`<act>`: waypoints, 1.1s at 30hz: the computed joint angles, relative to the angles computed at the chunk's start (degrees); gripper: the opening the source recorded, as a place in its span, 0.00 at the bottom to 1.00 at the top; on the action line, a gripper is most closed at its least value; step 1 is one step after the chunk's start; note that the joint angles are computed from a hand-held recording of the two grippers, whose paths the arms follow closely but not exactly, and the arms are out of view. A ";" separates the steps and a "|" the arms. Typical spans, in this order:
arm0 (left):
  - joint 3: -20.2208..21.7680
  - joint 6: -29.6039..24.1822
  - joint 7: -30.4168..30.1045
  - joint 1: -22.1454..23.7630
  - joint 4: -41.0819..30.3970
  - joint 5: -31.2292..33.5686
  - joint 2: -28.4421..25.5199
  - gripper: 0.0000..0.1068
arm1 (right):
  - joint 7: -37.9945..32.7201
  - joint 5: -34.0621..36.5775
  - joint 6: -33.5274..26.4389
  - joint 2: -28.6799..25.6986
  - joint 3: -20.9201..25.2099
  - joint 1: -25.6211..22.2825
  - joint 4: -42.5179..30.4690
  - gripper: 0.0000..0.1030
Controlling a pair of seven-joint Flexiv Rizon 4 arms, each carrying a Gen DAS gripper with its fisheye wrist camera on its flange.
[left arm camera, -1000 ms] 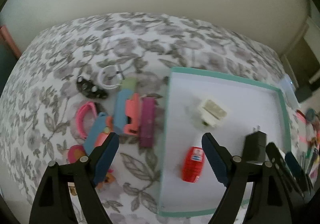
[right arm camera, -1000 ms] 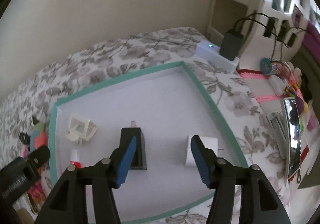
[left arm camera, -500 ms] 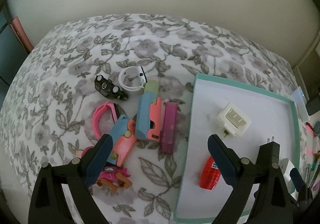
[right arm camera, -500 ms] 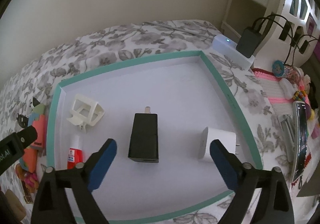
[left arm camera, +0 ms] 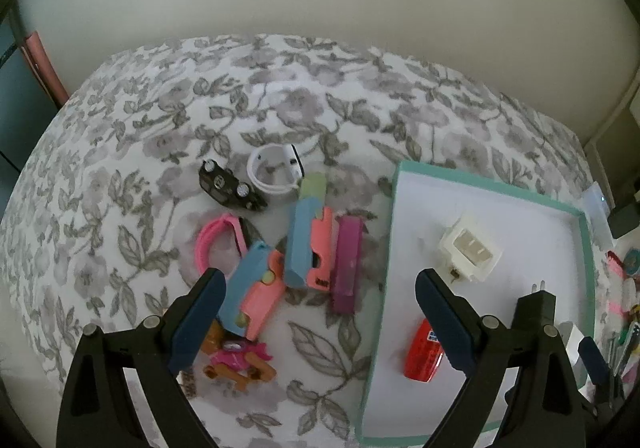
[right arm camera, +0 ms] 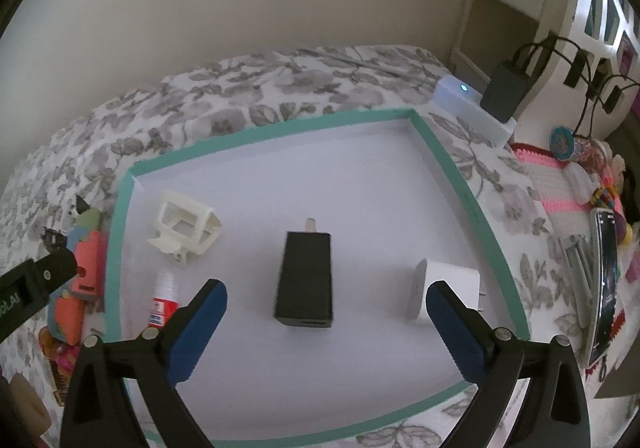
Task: Organize rigid objects
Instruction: 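Lift both grippers away from the tray toward the remaining objects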
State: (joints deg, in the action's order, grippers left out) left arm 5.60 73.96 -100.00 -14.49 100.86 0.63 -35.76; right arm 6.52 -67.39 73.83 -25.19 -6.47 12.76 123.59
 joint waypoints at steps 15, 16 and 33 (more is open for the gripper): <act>1.01 3.05 3.58 6.09 3.27 0.37 5.08 0.90 | 8.36 -12.32 12.59 -1.68 -0.07 0.00 -5.16 0.98; 0.72 3.12 4.15 6.98 3.75 -0.25 5.44 0.90 | 8.94 -13.14 13.69 -2.15 -0.05 0.09 -5.82 0.98; 0.51 0.50 7.20 14.16 7.61 -5.26 4.91 0.90 | -16.78 10.04 12.62 -12.05 13.25 0.72 -13.85 0.98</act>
